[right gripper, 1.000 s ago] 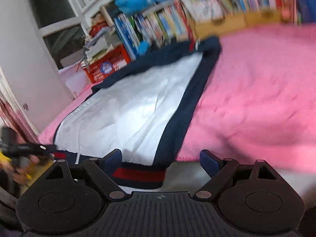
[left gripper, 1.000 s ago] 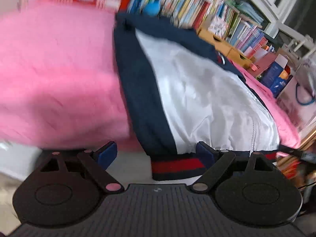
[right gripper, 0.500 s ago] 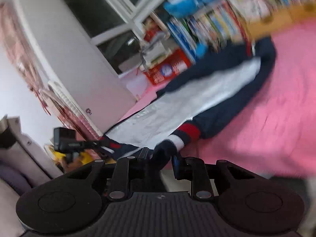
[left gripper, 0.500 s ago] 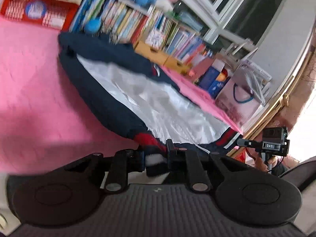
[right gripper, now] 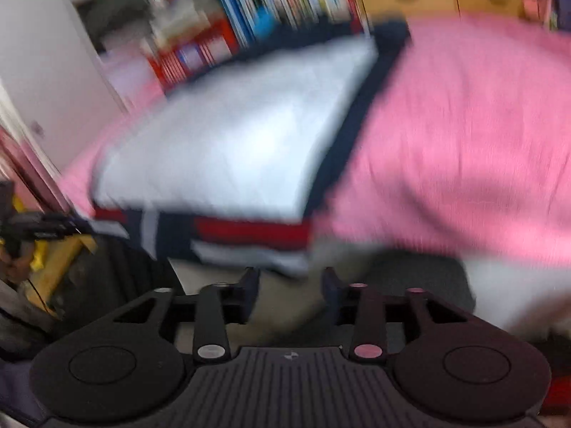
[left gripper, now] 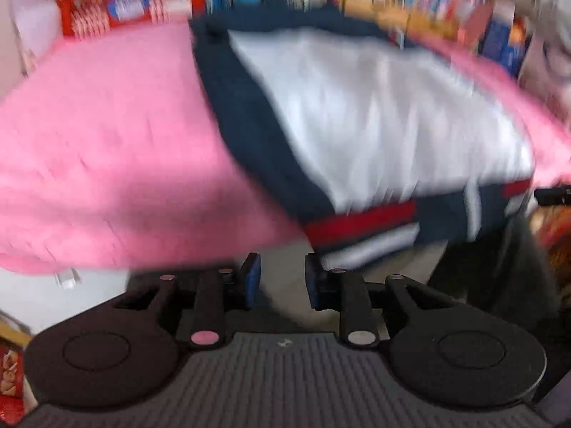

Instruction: Fold clothes

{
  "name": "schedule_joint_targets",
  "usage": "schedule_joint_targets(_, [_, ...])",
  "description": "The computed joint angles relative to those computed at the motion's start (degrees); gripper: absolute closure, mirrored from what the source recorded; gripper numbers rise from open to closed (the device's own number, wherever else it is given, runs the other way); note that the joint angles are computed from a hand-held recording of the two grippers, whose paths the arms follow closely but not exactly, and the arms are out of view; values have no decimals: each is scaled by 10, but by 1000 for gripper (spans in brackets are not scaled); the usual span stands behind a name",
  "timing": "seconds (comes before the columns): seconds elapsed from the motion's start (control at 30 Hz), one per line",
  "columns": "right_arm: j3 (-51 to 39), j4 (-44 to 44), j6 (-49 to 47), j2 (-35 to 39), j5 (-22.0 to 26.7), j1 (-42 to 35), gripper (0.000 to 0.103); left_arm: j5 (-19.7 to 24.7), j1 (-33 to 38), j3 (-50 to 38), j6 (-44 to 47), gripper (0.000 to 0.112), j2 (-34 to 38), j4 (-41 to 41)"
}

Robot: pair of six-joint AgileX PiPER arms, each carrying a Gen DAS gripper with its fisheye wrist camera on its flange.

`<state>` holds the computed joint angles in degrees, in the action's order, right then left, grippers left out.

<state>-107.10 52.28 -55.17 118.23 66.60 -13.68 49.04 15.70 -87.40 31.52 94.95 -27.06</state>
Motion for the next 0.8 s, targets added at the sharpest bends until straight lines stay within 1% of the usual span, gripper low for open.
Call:
schedule_joint_targets(0.03, [4,35,-23,-6,-17,6,43,-26,-9,7,28,82,-11,-25])
schedule_joint_targets(0.07, [4,63,-44,-8,-35,18,38,-48,-20,9,46,75,-18,-42])
schedule_joint_targets(0.1, [1,91,-65,-8,-53,30,38,-81,-38,13,66,62,-19,-62])
schedule_joint_targets(0.17, [-11,133,-102,-5,-91,62,38,-146,-78,15,113,50,-11,-112])
schedule_joint_targets(0.2, [-20,134,-111,0,-114,86,38,-171,-97,11,124,51,-5,-121])
schedule_joint_targets(0.23, [-27,127,-116,3,-138,110,38,-187,-108,10,145,51,-1,-138])
schedule_joint_targets(0.27, [-29,112,-121,5,-162,134,38,-187,-115,5,169,48,4,-158])
schedule_joint_targets(0.3, [-22,103,-134,6,-184,155,39,-191,-124,0,180,40,9,-159])
schedule_joint_targets(0.33, [-7,99,-151,6,-206,173,39,-213,-137,3,174,39,14,-136])
schedule_joint_targets(0.37, [5,93,-165,9,-228,190,38,-249,-156,11,149,39,22,-91])
schedule_joint_targets(0.4, [34,106,-201,4,-261,202,37,-280,-173,22,115,39,32,-33])
schedule_joint_targets(0.47, [109,171,-316,-16,-339,224,37,-316,-194,43,34,39,48,81])
schedule_joint_targets(0.5, [141,206,-373,-27,-366,232,33,-330,-198,60,1,38,55,127])
schedule_joint_targets(0.53, [164,236,-420,-37,-378,234,31,-356,-200,85,-16,35,53,150])
schedule_joint_targets(0.57, [176,246,-444,-42,-381,234,30,-379,-200,105,-18,33,49,150])
schedule_joint_targets(0.6, [187,236,-454,-50,-381,229,27,-380,-194,112,-3,30,45,127])
schedule_joint_targets(0.63, [202,232,-476,-60,-379,221,27,-363,-186,106,13,29,44,102])
schedule_joint_targets(0.67, [211,224,-491,-67,-376,212,26,-356,-178,108,15,27,43,100])
schedule_joint_targets(0.7, [216,223,-505,-71,-372,198,26,-359,-172,117,-4,24,40,121])
schedule_joint_targets(0.73, [228,233,-523,-78,-378,185,26,-373,-167,136,-41,22,33,165])
schedule_joint_targets(0.77, [243,247,-545,-85,-393,172,25,-390,-162,159,-90,22,25,222])
schedule_joint_targets(0.8, [251,253,-552,-88,-405,160,21,-394,-159,176,-139,22,15,279])
